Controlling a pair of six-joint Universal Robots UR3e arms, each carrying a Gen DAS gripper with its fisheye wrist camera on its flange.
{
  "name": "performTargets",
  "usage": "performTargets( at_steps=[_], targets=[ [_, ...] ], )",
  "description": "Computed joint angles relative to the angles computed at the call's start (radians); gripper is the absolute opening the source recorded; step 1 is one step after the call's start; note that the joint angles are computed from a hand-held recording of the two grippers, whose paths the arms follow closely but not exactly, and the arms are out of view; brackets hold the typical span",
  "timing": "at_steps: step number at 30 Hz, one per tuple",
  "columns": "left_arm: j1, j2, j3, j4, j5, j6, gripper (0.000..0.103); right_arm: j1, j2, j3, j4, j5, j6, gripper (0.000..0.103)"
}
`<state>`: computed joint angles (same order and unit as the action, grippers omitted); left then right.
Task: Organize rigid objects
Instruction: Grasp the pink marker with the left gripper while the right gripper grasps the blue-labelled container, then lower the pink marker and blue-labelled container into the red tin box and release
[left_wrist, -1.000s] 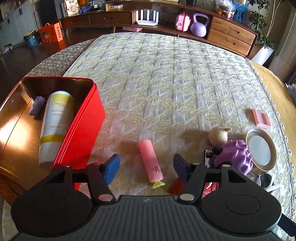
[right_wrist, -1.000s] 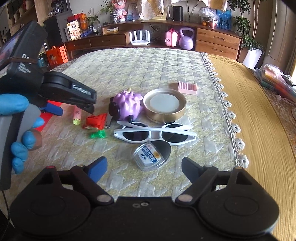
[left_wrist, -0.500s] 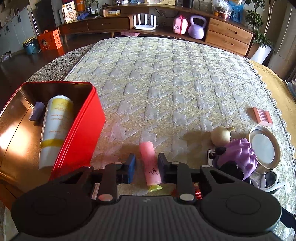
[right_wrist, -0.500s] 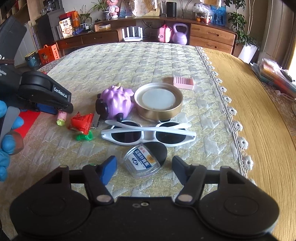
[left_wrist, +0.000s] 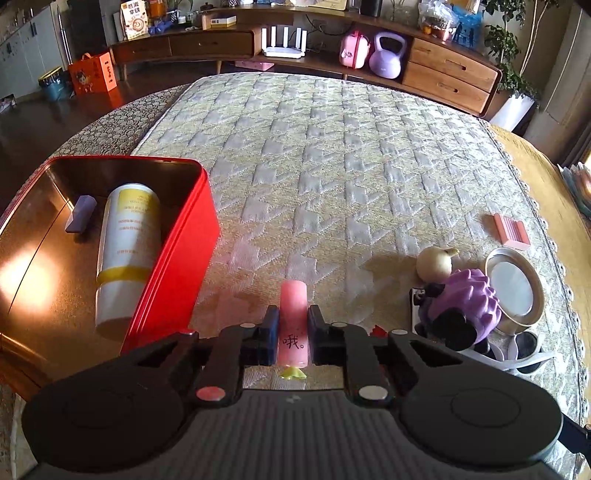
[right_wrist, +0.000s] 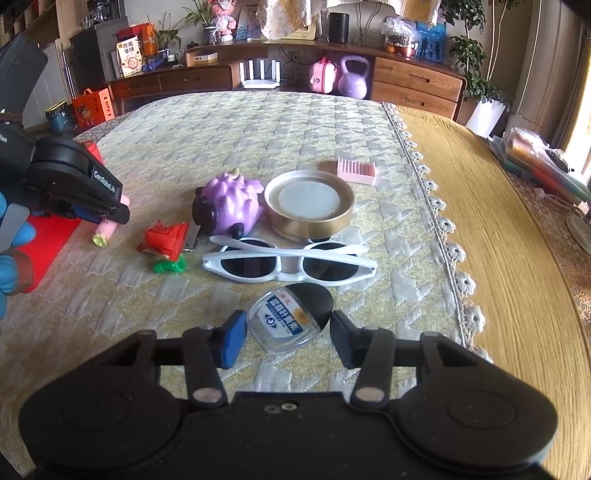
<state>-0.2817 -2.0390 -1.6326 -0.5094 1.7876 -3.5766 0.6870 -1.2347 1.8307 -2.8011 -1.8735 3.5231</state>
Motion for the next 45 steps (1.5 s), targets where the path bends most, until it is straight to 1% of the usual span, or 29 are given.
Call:
performTargets(
  at_steps=[6,10,13,16,25,31,35,40,45],
  targets=[
    [0.018,0.109,-0.082,-0.008,-0.084,0.069,0.015,0.039,-0.067,-0.001,0.044,-0.024,0.002,0.049],
    [0.035,0.189,-0.12,-0.047,-0.123,0.117,0.015,0.063,-0.109,-0.01,0.079,-0.031,0.002,0.049],
    [0.033,0.244,-0.139,-0.067,-0.114,0.163,0.015,0.091,-0.127,-0.031,0.1,-0.054,0.0,0.049],
    [0.05,0.306,-0.162,-0.09,-0.131,0.206,0.015,0.115,-0.135,-0.066,0.128,-0.069,-0.003,0.049],
    [0.2,0.512,-0.239,-0.202,-0.224,0.321,0.015,0.186,-0.093,-0.228,0.21,-0.091,-0.026,0.049],
    [0.333,0.637,-0.288,-0.254,-0.282,0.417,0.015,0.228,0.003,-0.394,0.258,-0.09,-0.046,0.049],
    [0.433,0.7,-0.309,-0.286,-0.328,0.478,0.015,0.25,0.092,-0.538,0.294,-0.086,-0.061,0.049],
    [0.552,0.747,-0.34,-0.307,-0.379,0.566,0.015,0.269,0.242,-0.777,0.372,-0.063,-0.102,0.049],
    [0.651,0.741,-0.385,-0.283,-0.414,0.632,0.015,0.277,0.432,-1.083,0.503,-0.021,-0.128,0.049]
  ],
)
